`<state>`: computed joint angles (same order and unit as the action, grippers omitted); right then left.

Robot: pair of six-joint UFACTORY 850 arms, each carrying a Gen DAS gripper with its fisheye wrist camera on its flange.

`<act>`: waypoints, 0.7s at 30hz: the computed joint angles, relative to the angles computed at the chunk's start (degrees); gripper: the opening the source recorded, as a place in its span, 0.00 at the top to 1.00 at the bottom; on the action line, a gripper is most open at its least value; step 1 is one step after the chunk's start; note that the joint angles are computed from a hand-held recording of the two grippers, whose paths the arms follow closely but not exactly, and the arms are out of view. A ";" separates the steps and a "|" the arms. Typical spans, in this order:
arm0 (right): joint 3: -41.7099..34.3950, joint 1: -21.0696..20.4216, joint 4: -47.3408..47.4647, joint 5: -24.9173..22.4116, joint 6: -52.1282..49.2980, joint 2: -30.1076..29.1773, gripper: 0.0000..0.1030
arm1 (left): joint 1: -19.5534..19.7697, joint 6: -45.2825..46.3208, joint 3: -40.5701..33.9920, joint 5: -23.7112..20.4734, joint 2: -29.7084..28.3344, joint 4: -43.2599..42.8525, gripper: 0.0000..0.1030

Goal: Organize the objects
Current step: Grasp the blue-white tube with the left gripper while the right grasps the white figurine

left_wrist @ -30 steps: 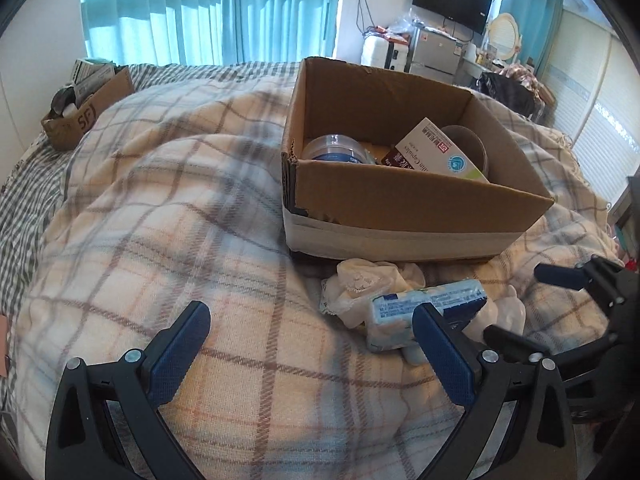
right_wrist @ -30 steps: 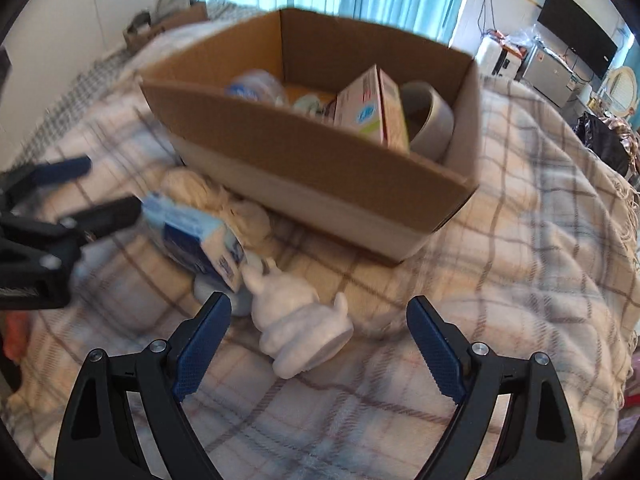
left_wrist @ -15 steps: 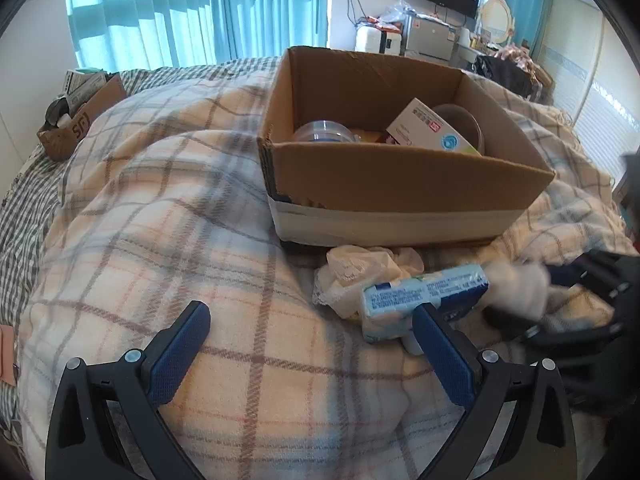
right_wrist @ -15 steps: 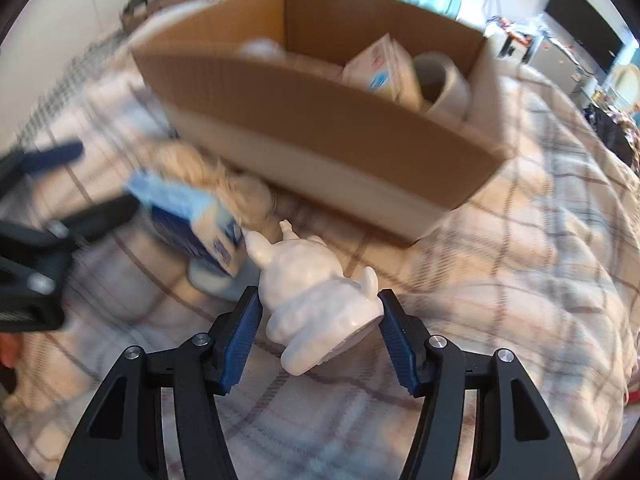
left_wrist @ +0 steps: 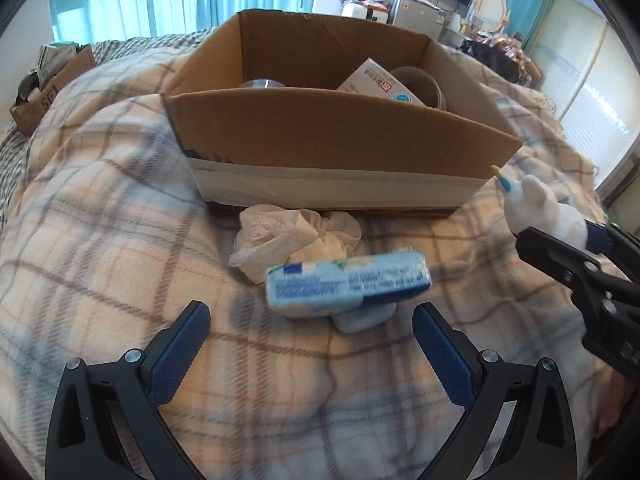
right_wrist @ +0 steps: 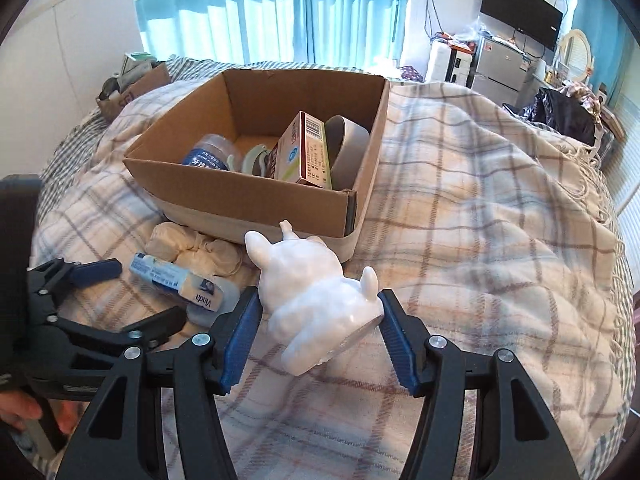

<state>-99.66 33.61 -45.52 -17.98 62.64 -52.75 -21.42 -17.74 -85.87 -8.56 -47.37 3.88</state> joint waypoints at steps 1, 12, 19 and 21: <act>-0.11 -0.15 0.84 0.20 -0.64 -0.11 0.43 | -0.12 1.27 -0.60 -0.34 -0.43 -1.73 0.00; -0.08 -0.66 3.60 1.16 -2.52 -0.36 0.43 | -0.62 7.14 -3.68 -1.16 -2.67 -8.07 0.00; -0.43 -0.51 3.62 0.41 -2.81 -0.62 0.43 | -0.02 10.72 -3.55 -1.31 -2.71 -12.91 0.26; -0.49 -0.47 3.54 0.25 -2.74 -0.65 0.43 | -0.06 11.05 -3.22 -0.99 -2.48 -13.05 0.26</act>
<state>-100.16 33.14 -41.98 -17.73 59.90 -53.40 -21.48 -6.69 -89.10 -9.55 -49.85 -9.17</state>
